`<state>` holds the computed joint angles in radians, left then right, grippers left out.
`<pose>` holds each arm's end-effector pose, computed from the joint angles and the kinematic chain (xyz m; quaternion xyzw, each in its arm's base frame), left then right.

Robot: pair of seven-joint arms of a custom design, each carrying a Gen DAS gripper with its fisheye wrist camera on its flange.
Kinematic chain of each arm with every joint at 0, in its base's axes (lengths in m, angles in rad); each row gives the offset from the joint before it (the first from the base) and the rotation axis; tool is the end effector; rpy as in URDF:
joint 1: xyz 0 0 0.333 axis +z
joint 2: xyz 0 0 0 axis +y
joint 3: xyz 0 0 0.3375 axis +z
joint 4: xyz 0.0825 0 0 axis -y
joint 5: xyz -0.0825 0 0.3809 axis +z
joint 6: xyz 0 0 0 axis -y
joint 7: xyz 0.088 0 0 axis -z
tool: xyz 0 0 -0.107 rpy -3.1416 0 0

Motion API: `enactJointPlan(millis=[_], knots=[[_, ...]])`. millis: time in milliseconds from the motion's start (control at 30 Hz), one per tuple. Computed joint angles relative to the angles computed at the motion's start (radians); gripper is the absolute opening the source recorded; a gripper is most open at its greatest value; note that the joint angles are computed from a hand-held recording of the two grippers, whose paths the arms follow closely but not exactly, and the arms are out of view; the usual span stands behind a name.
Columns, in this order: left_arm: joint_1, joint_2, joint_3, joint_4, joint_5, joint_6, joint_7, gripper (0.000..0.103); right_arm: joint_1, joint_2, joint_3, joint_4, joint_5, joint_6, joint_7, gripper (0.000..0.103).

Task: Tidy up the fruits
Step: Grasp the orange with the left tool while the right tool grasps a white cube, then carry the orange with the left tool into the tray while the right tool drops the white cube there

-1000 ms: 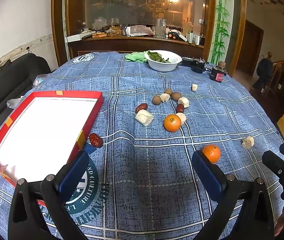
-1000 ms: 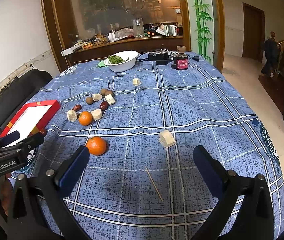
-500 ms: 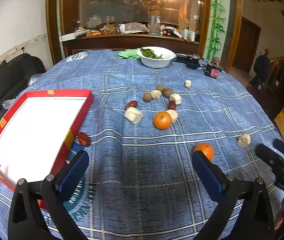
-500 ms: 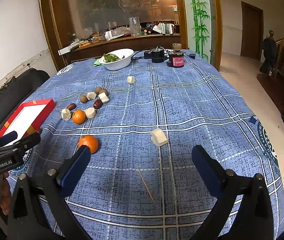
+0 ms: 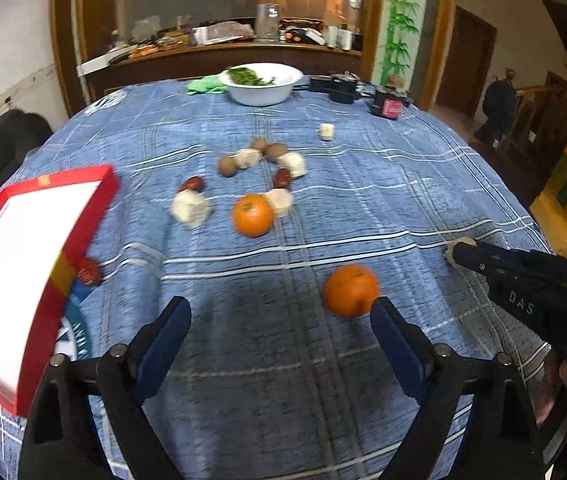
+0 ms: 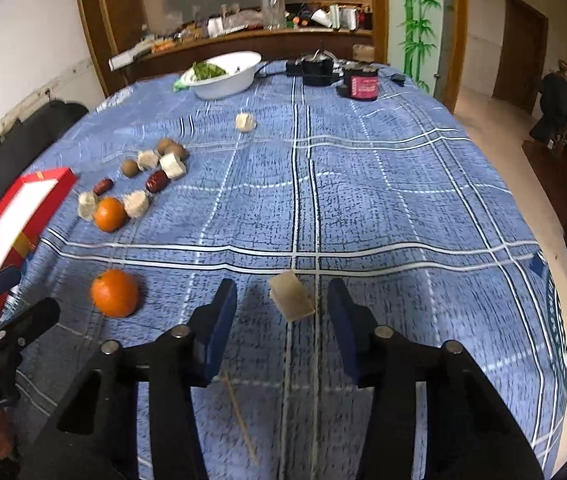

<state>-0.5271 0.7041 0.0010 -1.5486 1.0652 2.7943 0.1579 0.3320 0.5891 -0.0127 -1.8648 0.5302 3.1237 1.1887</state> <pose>0.6235 -0.4091 0.2959 -0.6430 0.6684 -0.2804 0.2473 0.6665 0.1757 0.2894 -0.7245 0.6052 -0.1718 0.2816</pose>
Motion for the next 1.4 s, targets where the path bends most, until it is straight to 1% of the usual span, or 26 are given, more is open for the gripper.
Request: enactJointPlan(millis=[33, 67, 100, 133, 167, 200, 233, 267, 333, 367, 433, 500, 567, 600, 667, 733, 800, 900, 967, 1033, 1100, 1167, 1200, 1300, 1367, 1400], knots=[[0.026, 0.012, -0.041, 0.017, -0.049, -0.009, 0.064, 0.082, 0.017, 0.008, -0.026, 0.015, -0.013, -0.03, 0.017, 0.02], [0.039, 0.034, -0.067, 0.047, -0.089, -0.02, 0.118, 0.076, 0.01, 0.011, -0.018, 0.016, -0.01, -0.02, 0.009, 0.018], [0.047, 0.061, -0.09, 0.084, -0.132, -0.041, 0.173, 0.075, -0.014, 0.007, 0.009, 0.009, -0.003, -0.009, -0.006, 0.017], [0.05, 0.076, -0.1, 0.104, -0.166, -0.051, 0.209, 0.073, -0.017, 0.001, 0.015, -0.004, 0.001, 0.011, -0.012, 0.017], [0.053, 0.102, -0.117, 0.139, -0.205, -0.072, 0.261, 0.067, -0.049, -0.01, 0.053, -0.021, 0.017, 0.035, -0.03, 0.017], [0.055, 0.116, -0.125, 0.158, -0.236, -0.083, 0.296, 0.041, -0.074, -0.021, 0.087, -0.034, 0.063, 0.051, -0.074, 0.017], [0.059, 0.134, -0.14, 0.182, -0.281, -0.11, 0.347, 0.033, -0.073, -0.03, 0.086, -0.051, 0.038, 0.081, -0.058, 0.017], [0.044, 0.13, -0.12, 0.177, -0.281, -0.099, 0.332, 0.033, -0.078, -0.042, 0.094, -0.067, 0.047, 0.101, -0.068, 0.017], [0.046, 0.106, -0.116, 0.138, -0.309, -0.079, 0.337, 0.033, -0.086, -0.059, 0.105, -0.088, 0.057, 0.13, -0.086, 0.017], [0.041, 0.09, -0.107, 0.114, -0.312, -0.072, 0.332, 0.032, -0.099, -0.067, 0.122, -0.099, 0.062, 0.147, -0.097, 0.017], [0.018, 0.042, -0.069, 0.05, -0.285, -0.045, 0.279, 0.032, -0.139, -0.081, 0.17, -0.118, 0.072, 0.166, -0.115, 0.017], [0.014, 0.003, -0.055, 0.002, -0.262, -0.035, 0.255, 0.032, -0.164, -0.09, 0.205, -0.13, 0.075, 0.184, -0.13, 0.017], [0.005, -0.028, -0.036, -0.034, -0.229, -0.036, 0.212, 0.032, -0.196, -0.093, 0.248, -0.136, 0.074, 0.194, -0.139, 0.017], [0.006, -0.049, -0.03, -0.062, -0.21, -0.023, 0.186, 0.032, -0.227, -0.092, 0.287, -0.138, 0.071, 0.199, -0.142, 0.017], [0.008, -0.082, -0.014, -0.105, -0.168, -0.012, 0.133, 0.032, -0.261, -0.091, 0.339, -0.14, 0.063, 0.201, -0.146, 0.017], [0.017, -0.123, -0.005, -0.158, -0.127, -0.004, 0.077, 0.032, -0.268, -0.09, 0.364, -0.138, 0.056, 0.201, -0.149, 0.017], [0.026, -0.152, 0.0, -0.194, -0.081, -0.004, 0.022, 0.032, -0.291, -0.085, 0.409, -0.133, 0.046, 0.198, -0.154, 0.017], [0.045, -0.233, 0.021, -0.299, 0.007, 0.013, -0.109, 0.032, -0.292, -0.075, 0.446, -0.116, 0.033, 0.19, -0.164, 0.018], [0.057, -0.271, 0.029, -0.344, 0.058, -0.002, -0.181, 0.032, -0.285, -0.065, 0.465, -0.095, 0.027, 0.18, -0.173, 0.018], [0.076, -0.318, 0.037, -0.397, 0.104, -0.031, -0.253, 0.032, -0.291, -0.05, 0.504, -0.074, 0.021, 0.178, -0.189, 0.018], [0.097, -0.348, 0.037, -0.427, 0.131, -0.071, -0.304, 0.032, -0.308, -0.026, 0.559, -0.043, 0.013, 0.166, -0.208, 0.018], [0.132, -0.377, 0.032, -0.465, 0.134, -0.102, -0.332, 0.032, -0.288, 0.004, 0.573, 0.006, 0.007, 0.142, -0.231, 0.018], [0.15, -0.392, 0.028, -0.483, 0.126, -0.122, -0.342, 0.032, -0.261, 0.021, 0.564, 0.038, 0.006, 0.126, -0.243, 0.018], [0.197, -0.418, 0.014, -0.509, 0.143, -0.148, -0.382, 0.032, -0.184, 0.082, 0.539, 0.158, 0.007, 0.052, -0.275, 0.018], [0.224, -0.423, -0.004, -0.517, 0.142, -0.172, -0.38, 0.032, -0.1, 0.133, 0.479, 0.27, -0.002, -0.031, -0.267, 0.018], [0.239, -0.429, -0.015, -0.525, 0.133, -0.184, -0.374, 0.032, -0.049, 0.159, 0.435, 0.33, -0.014, -0.078, -0.253, 0.018]])
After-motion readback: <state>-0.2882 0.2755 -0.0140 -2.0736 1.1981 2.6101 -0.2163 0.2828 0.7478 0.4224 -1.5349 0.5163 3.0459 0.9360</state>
